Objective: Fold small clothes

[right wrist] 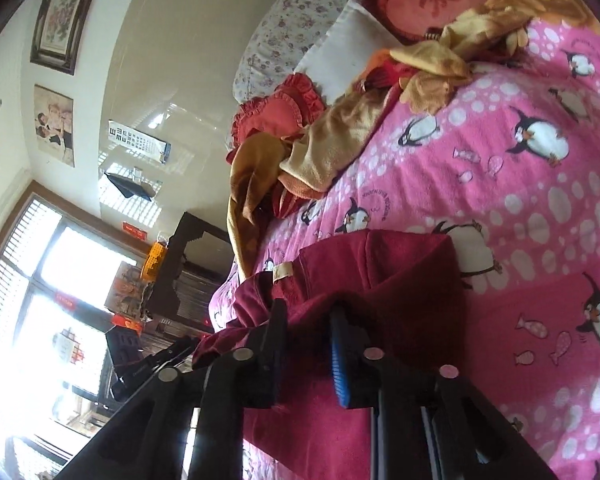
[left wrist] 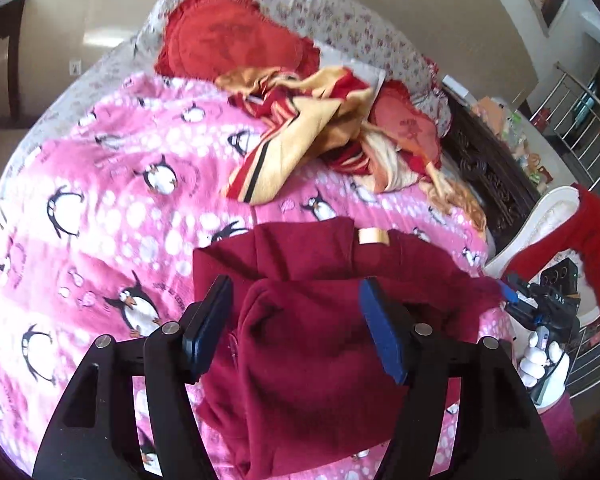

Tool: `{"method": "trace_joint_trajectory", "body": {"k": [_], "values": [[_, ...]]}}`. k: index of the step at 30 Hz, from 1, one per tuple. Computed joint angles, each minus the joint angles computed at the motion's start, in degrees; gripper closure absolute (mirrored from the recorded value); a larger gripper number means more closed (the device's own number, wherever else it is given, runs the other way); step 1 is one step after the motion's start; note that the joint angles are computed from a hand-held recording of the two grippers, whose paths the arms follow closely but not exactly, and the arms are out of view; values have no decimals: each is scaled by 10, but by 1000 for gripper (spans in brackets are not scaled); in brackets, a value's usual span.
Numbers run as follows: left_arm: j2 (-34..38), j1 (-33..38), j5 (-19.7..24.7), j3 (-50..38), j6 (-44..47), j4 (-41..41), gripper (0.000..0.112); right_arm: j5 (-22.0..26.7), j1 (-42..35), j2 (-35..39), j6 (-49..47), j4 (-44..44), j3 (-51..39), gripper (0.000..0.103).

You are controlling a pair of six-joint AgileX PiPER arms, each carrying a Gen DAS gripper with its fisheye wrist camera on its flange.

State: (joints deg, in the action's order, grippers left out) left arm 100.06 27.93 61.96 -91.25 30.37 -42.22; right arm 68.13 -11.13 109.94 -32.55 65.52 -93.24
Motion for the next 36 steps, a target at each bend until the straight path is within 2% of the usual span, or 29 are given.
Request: {"method": "trace_joint_trajectory", "body": {"k": [1,5,8,10,13,15,19,20,22,25,28,33,36], "values": [[-9,4,3,6,6,3,47,-3,-8,-13,-7,4,8,68],[-59,8,-7,79,61,4,47,6,-33,-64,-60,18,42,68],[-68,-34,-31,117,68,59,47,0,15,-84,-78,-56,57,70],[-61,-75,-61,124,46,109,47,-31,65,-86,-82,-112,62,70],[-19,-117,-82,90,14,128,47,-80,120,-53,-64,-155,38,70],[13,-137,-110,56,-32,152,47,-114,148,-7,-32,-172,-16,70],[112,-140,-100,-56,-137,187,47,-185,183,78,105,-293,-140,70],[132,-133,-92,-76,-157,182,47,-187,186,98,133,-322,-169,76],[163,-113,-62,-110,-175,146,47,-192,182,126,129,-311,-197,77],[146,-99,-57,-93,-158,119,47,-161,170,128,130,-298,-219,76],[91,-97,-69,-35,-115,120,47,-150,141,71,90,-254,-150,74],[-9,-60,-89,98,-26,79,47,-146,103,-50,34,-255,16,74],[-52,-43,-99,167,-11,78,47,-139,81,-93,-6,-236,102,74]]}}
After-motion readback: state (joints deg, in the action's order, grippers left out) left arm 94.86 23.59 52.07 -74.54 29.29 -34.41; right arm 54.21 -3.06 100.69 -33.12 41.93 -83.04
